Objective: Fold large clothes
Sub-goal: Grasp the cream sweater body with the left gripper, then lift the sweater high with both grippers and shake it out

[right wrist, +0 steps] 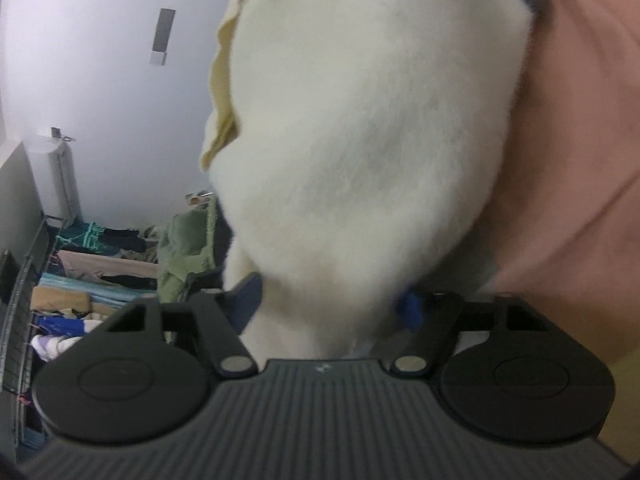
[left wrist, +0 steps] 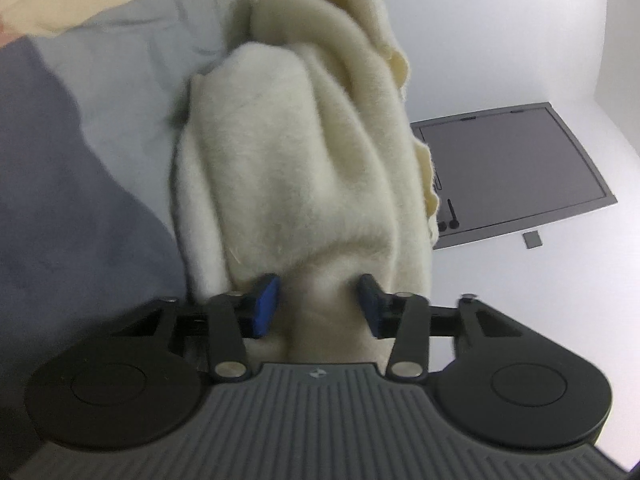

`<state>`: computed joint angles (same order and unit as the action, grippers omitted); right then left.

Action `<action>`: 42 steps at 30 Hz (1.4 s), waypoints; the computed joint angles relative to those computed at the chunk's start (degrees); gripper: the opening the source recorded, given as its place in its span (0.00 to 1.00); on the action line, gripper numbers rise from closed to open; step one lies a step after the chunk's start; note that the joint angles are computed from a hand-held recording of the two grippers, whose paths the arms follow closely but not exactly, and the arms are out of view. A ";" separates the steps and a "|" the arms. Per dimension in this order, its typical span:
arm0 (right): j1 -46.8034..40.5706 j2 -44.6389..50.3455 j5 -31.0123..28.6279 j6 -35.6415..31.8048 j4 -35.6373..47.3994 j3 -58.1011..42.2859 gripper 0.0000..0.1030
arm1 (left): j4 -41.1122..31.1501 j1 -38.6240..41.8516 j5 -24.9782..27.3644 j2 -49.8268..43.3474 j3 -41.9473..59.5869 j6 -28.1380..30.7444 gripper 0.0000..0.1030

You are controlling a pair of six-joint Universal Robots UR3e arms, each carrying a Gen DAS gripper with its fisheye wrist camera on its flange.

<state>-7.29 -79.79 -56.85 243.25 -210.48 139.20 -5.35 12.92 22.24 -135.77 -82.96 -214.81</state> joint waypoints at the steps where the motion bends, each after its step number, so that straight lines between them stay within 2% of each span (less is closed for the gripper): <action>1: 1.07 -0.31 -2.45 -0.76 1.24 -0.95 0.41 | -0.49 -0.17 0.80 0.97 -0.36 1.55 0.32; 2: 1.91 -1.62 -4.59 -2.10 2.94 -1.44 0.30 | -0.59 -0.25 1.28 1.87 -0.99 3.14 0.23; 3: 2.77 -2.74 -6.79 -3.47 3.85 -1.89 0.26 | -0.63 -0.18 1.71 2.83 -1.63 4.19 0.18; 5: 4.22 -4.58 -10.79 -5.23 3.66 -2.60 0.18 | 0.13 0.52 1.38 5.10 -3.90 4.61 0.13; 10: 7.57 -9.62 -19.75 -13.18 4.19 -5.59 0.15 | 6.75 3.86 -2.19 11.95 -11.36 3.02 0.11; 12: 7.67 -11.53 -20.86 -14.92 4.68 -6.07 0.15 | 11.60 5.37 -3.67 14.90 -14.19 -0.17 0.11; 14: 6.68 -14.03 -20.71 -16.88 5.41 -5.17 0.15 | 12.39 7.74 -5.26 19.51 -18.20 -0.15 0.08; 15: 6.48 -14.29 -20.84 -17.89 5.14 -4.72 0.15 | 10.92 8.59 -5.54 22.20 -20.28 1.13 0.07; 17: 6.77 -15.75 -21.58 -19.55 6.50 -5.00 0.15 | 3.43 11.52 -7.35 29.83 -26.13 8.82 0.07; 19: 6.81 -16.64 -21.62 -20.23 7.08 -5.43 0.15 | -7.77 14.15 -8.85 38.09 -31.16 19.49 0.06; 21: 6.27 -18.59 -21.41 -21.33 8.73 -4.93 0.15 | -19.71 16.17 -10.61 44.78 -33.90 28.83 0.00; 23: 5.33 -22.30 -21.39 -22.16 10.42 -1.45 0.15 | -23.15 18.21 -15.25 48.12 -36.71 30.78 0.00; 24: 4.59 -23.90 -20.92 -22.27 12.87 -1.16 0.14 | -30.88 19.33 -15.50 52.64 -38.29 36.05 0.00; 25: 3.65 -25.91 -19.95 -22.41 15.48 -0.35 0.14 | -35.72 19.74 -14.58 55.66 -38.74 39.63 0.00; 28: 1.18 -28.21 -17.18 -22.92 23.02 0.08 0.14 | -38.31 19.65 -12.11 58.62 -40.53 42.40 0.00; 31: -0.45 -28.53 -16.36 -21.46 27.13 0.03 0.14 | -30.15 16.77 -7.07 53.01 -40.47 37.18 0.00; 34: -0.32 -28.03 -18.30 -19.46 27.91 0.06 0.14 | -20.86 12.18 0.66 44.12 -38.12 30.60 0.00; 37: -0.75 -28.65 -19.82 -17.97 27.93 1.35 0.14 | -17.70 9.55 3.15 37.76 -36.74 28.10 0.03; 38: -0.90 -28.58 -19.85 -17.46 27.84 1.47 0.14 | -14.47 8.71 3.43 35.18 -36.34 25.97 0.04; 40: -0.27 -28.56 -20.60 -16.66 27.42 1.85 0.14 | -9.47 7.09 3.43 31.11 -35.33 22.42 0.12; 41: 0.08 -28.56 -20.98 -16.45 27.30 1.91 0.14 | -7.21 6.29 3.47 29.17 -34.32 20.59 0.26; 42: 0.15 -28.65 -21.09 -16.30 27.45 1.79 0.14 | -3.95 5.30 4.08 26.91 -33.24 18.08 0.43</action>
<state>-7.14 -108.44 -77.95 226.95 -183.03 140.99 -9.30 18.22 26.32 -108.86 -116.20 -196.73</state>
